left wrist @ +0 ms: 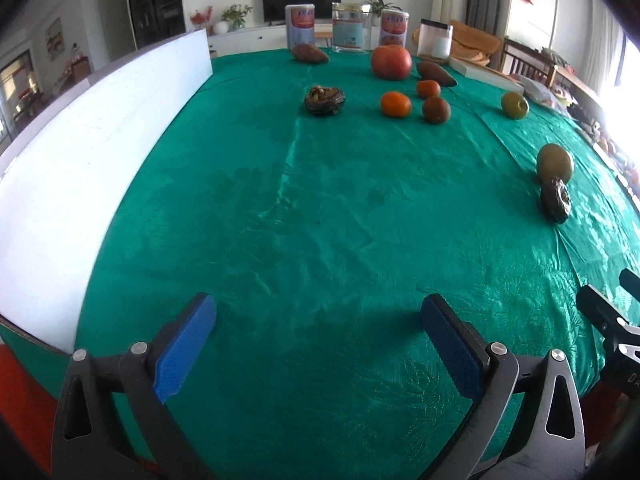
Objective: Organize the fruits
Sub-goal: 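Move both tools forward over the green table toward the fruits, then grasp the brown pear with the left tool while the right tool grasps the dark brown round fruit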
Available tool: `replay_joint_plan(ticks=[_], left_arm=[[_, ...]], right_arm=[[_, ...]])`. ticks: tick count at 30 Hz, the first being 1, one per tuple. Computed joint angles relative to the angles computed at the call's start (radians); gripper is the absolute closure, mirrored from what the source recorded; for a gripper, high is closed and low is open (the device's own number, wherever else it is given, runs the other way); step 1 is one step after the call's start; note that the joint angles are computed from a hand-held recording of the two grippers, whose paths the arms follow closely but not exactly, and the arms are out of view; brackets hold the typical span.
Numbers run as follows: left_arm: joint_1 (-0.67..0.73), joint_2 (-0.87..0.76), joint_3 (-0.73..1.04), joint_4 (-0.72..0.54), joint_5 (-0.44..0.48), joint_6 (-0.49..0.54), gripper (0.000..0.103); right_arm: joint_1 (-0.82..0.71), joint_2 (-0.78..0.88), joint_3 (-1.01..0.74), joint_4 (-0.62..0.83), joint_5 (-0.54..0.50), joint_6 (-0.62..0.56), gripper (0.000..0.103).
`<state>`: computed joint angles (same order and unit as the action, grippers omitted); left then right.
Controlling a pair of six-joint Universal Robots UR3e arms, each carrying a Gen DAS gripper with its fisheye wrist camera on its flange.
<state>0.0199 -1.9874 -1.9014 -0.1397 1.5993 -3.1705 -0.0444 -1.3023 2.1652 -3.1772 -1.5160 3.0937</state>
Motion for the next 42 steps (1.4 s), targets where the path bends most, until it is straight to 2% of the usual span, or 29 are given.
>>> replay_joint_plan(ticks=[4,13,22,24,27,28,30,31,32,36,39,42], left_arm=[[0.004,0.001,-0.008,0.01,-0.004,0.0,0.0],[0.01,0.022,0.042,-0.12,-0.009,0.007,0.0],[0.022,0.027,0.022,-0.099,-0.029,0.027,0.0],[0.023,0.027,0.02,-0.096,-0.03,0.029,0.0],[0.023,0.029,0.011,-0.083,-0.032,0.029,0.0],[0.023,0.028,0.01,-0.081,-0.032,0.029,0.0],[0.022,0.028,0.007,-0.075,-0.031,0.028,0.0],[0.022,0.028,0.007,-0.075,-0.032,0.029,0.0],[0.022,0.029,0.007,-0.076,-0.033,0.03,0.0],[0.038,0.043,0.013,-0.113,-0.063,0.051,0.0],[0.062,0.049,0.02,-0.126,-0.106,0.045,0.001],[0.081,0.035,0.083,-0.195,-0.152,0.049,0.001]], right_arm=[[-0.007,0.014,-0.03,0.071,-0.009,0.001,0.0],[-0.016,0.02,-0.046,0.094,-0.01,0.017,0.0],[-0.03,0.016,-0.031,0.077,0.013,-0.004,0.0],[-0.056,-0.011,-0.032,0.125,0.053,-0.016,0.0],[-0.14,-0.056,-0.004,0.136,0.192,0.0,0.001],[-0.168,-0.066,-0.009,0.149,0.244,0.0,0.003],[-0.183,-0.054,-0.069,0.206,0.285,-0.011,0.015],[-0.185,-0.035,-0.121,0.248,0.3,-0.021,0.025],[-0.185,-0.012,-0.169,0.285,0.313,-0.026,0.028],[-0.164,0.106,-0.361,0.412,0.328,-0.036,0.031],[-0.127,0.19,-0.475,0.458,0.299,-0.05,0.038],[-0.094,0.257,-0.57,0.484,0.255,-0.036,0.045]])
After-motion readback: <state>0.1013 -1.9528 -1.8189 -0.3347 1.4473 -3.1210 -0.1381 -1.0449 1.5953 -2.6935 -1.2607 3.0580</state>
